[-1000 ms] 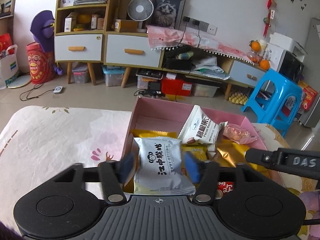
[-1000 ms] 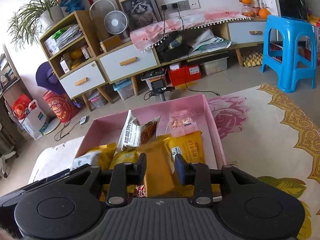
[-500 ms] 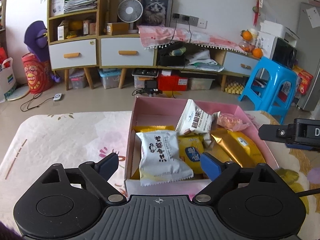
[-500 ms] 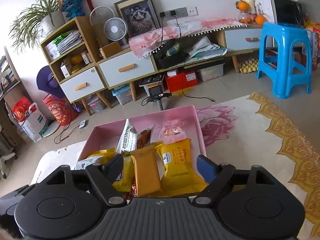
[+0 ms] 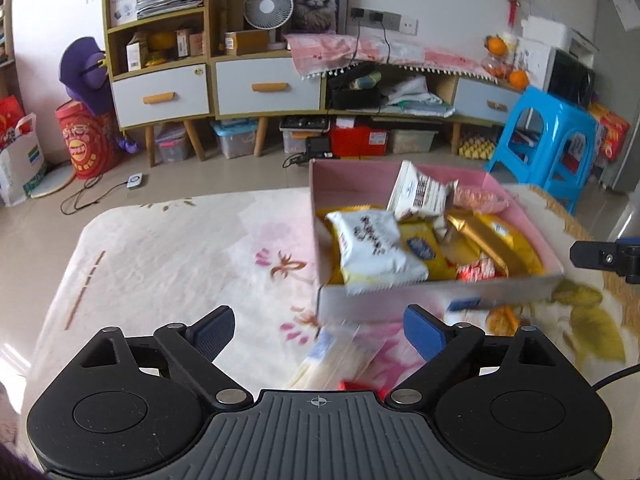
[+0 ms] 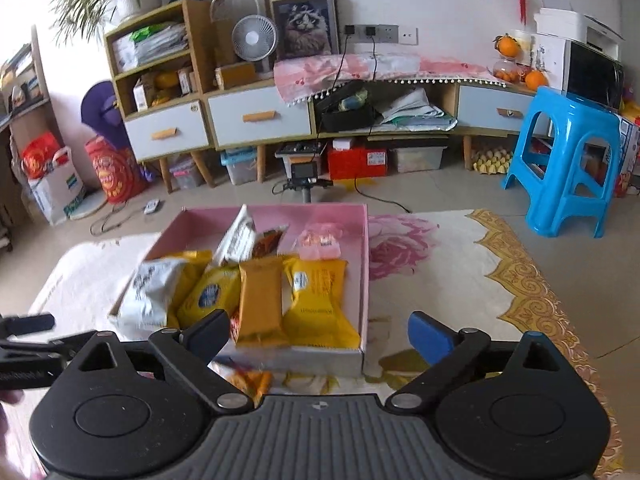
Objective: Organize snacks
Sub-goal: 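Lift both open tools out of the box back over the pile, then grasp the red packet with the left tool while the right tool grasps a white-grey packet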
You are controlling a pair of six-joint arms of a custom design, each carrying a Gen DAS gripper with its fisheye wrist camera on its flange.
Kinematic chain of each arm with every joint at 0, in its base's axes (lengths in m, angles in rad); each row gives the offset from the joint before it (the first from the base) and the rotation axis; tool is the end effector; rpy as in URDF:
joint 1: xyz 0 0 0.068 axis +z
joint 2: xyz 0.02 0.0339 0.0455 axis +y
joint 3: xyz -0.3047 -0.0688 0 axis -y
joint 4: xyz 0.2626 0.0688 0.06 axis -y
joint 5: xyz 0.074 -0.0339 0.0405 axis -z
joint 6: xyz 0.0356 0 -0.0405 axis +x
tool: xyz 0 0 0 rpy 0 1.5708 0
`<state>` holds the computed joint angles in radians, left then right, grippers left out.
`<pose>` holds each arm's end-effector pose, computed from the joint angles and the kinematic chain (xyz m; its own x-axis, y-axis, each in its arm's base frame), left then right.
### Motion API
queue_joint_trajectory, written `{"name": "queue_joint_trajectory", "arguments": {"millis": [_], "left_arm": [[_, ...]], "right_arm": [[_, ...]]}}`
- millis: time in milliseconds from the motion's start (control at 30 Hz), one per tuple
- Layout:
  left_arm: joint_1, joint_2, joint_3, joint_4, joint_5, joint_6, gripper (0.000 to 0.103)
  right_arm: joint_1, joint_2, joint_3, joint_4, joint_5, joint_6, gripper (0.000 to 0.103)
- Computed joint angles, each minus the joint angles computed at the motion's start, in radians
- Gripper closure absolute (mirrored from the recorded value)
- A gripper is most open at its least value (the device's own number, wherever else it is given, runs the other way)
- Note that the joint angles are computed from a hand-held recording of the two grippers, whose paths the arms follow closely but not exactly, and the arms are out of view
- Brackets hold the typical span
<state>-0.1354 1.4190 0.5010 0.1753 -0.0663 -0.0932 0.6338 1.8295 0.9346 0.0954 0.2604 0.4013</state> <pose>0.2597 -0.0330 0.1685 -0.6752 -0.0017 -0.7376 0.0236 0.9994 -0.0239 0.3153 0.2204 0.1630 -0.6989 -0.0452 -0.7138 -0.1680 0.9805 0.1023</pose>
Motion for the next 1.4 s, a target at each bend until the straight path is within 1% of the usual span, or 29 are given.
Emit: {"name": "queue_joint_trajectory", "arguments": {"millis": [67,100,133,233,400,567,733,900,967,1100,1167,1267,1333,1400], "left_arm": [[0.010,-0.026,-0.015,-0.019,0.009,0.032,0.008],[0.016,-0.040,-0.026,-0.026,0.013,0.047,0.004],[0.019,-0.057,-0.042,-0.026,0.015,0.060,0.004],[0.047,-0.096,-0.072,-0.048,0.043,0.114,0.003],[0.107,-0.124,-0.120,-0.070,0.089,0.186,0.003],[0.152,-0.124,-0.166,-0.074,0.118,0.245,0.003],[0.194,-0.134,-0.205,-0.084,0.168,0.282,0.003],[0.215,-0.168,-0.228,-0.083,0.216,0.315,0.003],[0.212,-0.188,-0.233,-0.078,0.236,0.312,0.004],[0.180,-0.203,-0.231,-0.054,0.249,0.286,0.006],[0.157,-0.203,-0.228,-0.041,0.252,0.269,0.009],[0.118,-0.203,-0.221,-0.027,0.251,0.238,0.015],[0.090,-0.190,-0.209,-0.025,0.247,0.216,0.023],[0.063,-0.165,-0.195,-0.024,0.240,0.195,0.028]], "right_arm": [[0.004,-0.005,-0.010,-0.010,-0.001,-0.019,0.014],[0.007,-0.009,-0.017,-0.013,-0.003,-0.031,0.014],[0.009,-0.014,-0.025,-0.015,-0.008,-0.044,0.013],[0.011,-0.036,-0.062,-0.009,-0.023,-0.072,0.010],[0.015,-0.057,-0.119,-0.007,-0.046,-0.111,0.009],[0.037,-0.051,-0.146,-0.020,-0.031,-0.159,0.009],[0.056,-0.043,-0.153,-0.020,-0.041,-0.187,0.009],[0.086,-0.031,-0.138,-0.020,-0.057,-0.185,0.008],[0.101,-0.022,-0.123,-0.026,-0.060,-0.178,0.008],[0.118,-0.015,-0.096,-0.034,-0.088,-0.154,0.008],[0.123,-0.011,-0.081,-0.037,-0.106,-0.137,0.008],[0.129,-0.002,-0.060,-0.044,-0.125,-0.109,0.008],[0.131,0.007,-0.044,-0.053,-0.131,-0.090,0.008],[0.133,0.017,-0.027,-0.068,-0.137,-0.063,0.008]]}}
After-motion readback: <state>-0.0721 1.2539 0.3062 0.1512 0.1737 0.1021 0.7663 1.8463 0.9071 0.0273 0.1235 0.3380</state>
